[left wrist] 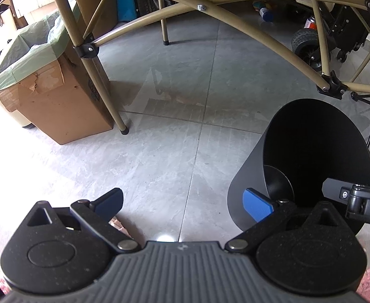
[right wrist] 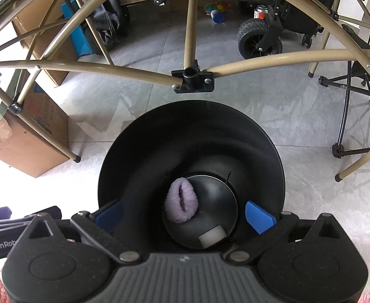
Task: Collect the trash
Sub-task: 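Move the right tool over the bin and open it to drop the hair band, then raise both tools back toward the table and the light-blue plush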
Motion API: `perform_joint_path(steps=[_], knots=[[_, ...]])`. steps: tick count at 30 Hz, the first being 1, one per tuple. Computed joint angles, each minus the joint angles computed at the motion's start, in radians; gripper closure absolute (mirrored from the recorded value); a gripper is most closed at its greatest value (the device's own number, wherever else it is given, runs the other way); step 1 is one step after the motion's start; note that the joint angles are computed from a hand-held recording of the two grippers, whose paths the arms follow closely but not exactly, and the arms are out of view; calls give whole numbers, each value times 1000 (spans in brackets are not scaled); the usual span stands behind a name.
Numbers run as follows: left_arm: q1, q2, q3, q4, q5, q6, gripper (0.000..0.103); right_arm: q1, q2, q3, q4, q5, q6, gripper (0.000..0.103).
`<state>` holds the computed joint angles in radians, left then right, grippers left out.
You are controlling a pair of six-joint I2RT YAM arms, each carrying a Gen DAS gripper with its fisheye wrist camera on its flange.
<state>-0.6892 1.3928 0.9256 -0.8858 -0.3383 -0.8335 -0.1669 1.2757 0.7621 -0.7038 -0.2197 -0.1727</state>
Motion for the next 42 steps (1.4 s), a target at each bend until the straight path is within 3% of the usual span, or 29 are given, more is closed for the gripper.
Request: perform_joint_path(steps=[11, 17, 24, 32, 42], knots=[[-26, -15, 24, -19, -34, -13, 0, -37, -53, 7, -36, -40, -28, 0], [-73, -40, 61, -56, -103, -40, 0, -103, -121, 31, -84, -107, -66, 0], [-176, -68, 134, -112, -241, -93, 0, -222, -227, 82, -158, -219, -148, 0], [-288, -85, 280, -154, -392, -104, 0, -417, -322, 204, -248, -439, -255, 0], [-282, 30, 466, -92, -452, 15, 0, -489, -298, 289, -17, -508, -146, 0]])
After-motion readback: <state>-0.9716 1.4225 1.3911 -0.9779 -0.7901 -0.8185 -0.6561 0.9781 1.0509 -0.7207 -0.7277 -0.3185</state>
